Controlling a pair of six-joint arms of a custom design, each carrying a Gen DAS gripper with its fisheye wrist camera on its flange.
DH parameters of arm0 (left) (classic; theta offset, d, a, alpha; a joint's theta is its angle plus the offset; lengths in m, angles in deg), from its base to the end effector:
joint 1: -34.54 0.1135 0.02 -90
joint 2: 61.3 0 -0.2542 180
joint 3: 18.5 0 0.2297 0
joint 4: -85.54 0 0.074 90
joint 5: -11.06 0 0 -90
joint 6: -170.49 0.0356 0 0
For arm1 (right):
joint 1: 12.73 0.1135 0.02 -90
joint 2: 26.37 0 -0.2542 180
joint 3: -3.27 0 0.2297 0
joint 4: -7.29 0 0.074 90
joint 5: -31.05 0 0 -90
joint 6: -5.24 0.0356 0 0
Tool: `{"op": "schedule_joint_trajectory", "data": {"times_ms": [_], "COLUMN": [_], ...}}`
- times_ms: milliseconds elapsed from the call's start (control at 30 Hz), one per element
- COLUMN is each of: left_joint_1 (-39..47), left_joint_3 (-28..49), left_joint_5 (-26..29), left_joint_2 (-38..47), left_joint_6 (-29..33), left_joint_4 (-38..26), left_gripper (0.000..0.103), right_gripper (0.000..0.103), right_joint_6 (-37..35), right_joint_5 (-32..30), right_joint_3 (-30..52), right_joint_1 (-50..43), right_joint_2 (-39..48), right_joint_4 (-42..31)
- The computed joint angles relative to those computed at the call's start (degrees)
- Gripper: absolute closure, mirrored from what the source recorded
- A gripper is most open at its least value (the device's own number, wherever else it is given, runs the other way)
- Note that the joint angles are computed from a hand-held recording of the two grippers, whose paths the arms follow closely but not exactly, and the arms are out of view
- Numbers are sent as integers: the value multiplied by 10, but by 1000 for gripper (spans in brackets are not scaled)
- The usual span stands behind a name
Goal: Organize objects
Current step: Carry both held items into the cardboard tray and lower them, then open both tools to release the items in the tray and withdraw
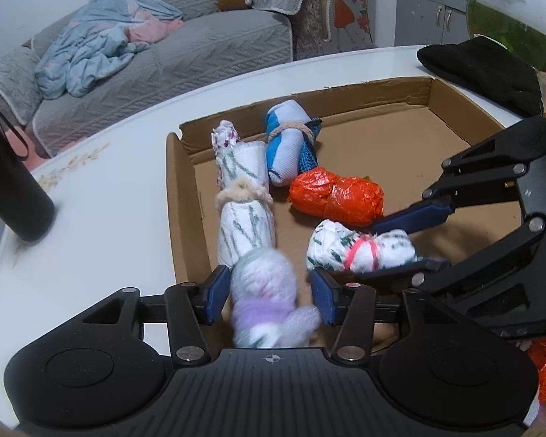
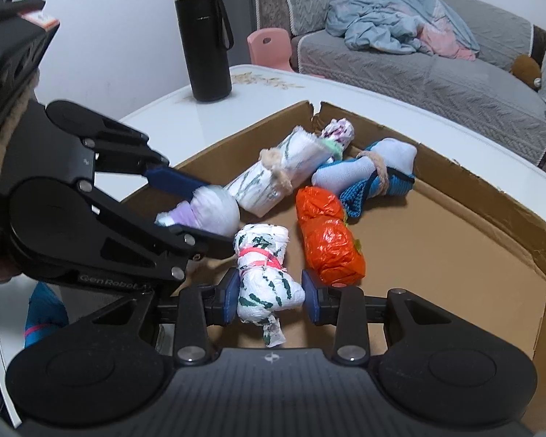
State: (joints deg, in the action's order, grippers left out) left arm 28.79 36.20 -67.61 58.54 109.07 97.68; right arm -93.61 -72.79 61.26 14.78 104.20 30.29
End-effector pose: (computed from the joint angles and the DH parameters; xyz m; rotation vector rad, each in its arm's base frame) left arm 0.3063 -0.0379 0.0386 0.8075 2.3364 -0.0766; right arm 0.2839 0.1574 0.0048 -0.8679 2.2921 0.4394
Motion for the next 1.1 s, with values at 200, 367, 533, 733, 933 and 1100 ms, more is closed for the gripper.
{"op": "schedule_joint_trajectory", "data": {"times_ms": [200, 367, 533, 733, 933, 1100], "left_joint_1": [-5, -3, -4, -3, 3, 20], "left_joint_3": [-20, -27, -34, -38, -53, -83], "left_joint_5": [-13, -8, -7, -7, 1, 16], "left_joint_2": [-17, -30, -40, -48, -72, -116], "left_joint_6": [4, 0, -3, -6, -4, 0], "left_joint_4": [24, 21, 23, 19, 16, 10], "left_gripper": [35, 34, 31, 27, 26, 22], "right_gripper": [68, 68, 68, 67, 65, 64], "right_joint_6": [-6, -10, -14, -13, -10, -8], "right_joint_5": [-2, -3, -2, -3, -3, -10], "right_joint_3": [-6, -6, -2, 2, -6, -33], "right_joint_1": [-1, 2, 3, 4, 4, -4], "right_joint_2": [-4, -6, -11, -14, -23, -46], "right_joint_4": [-4, -8, -19, -27, -22, -7]}}
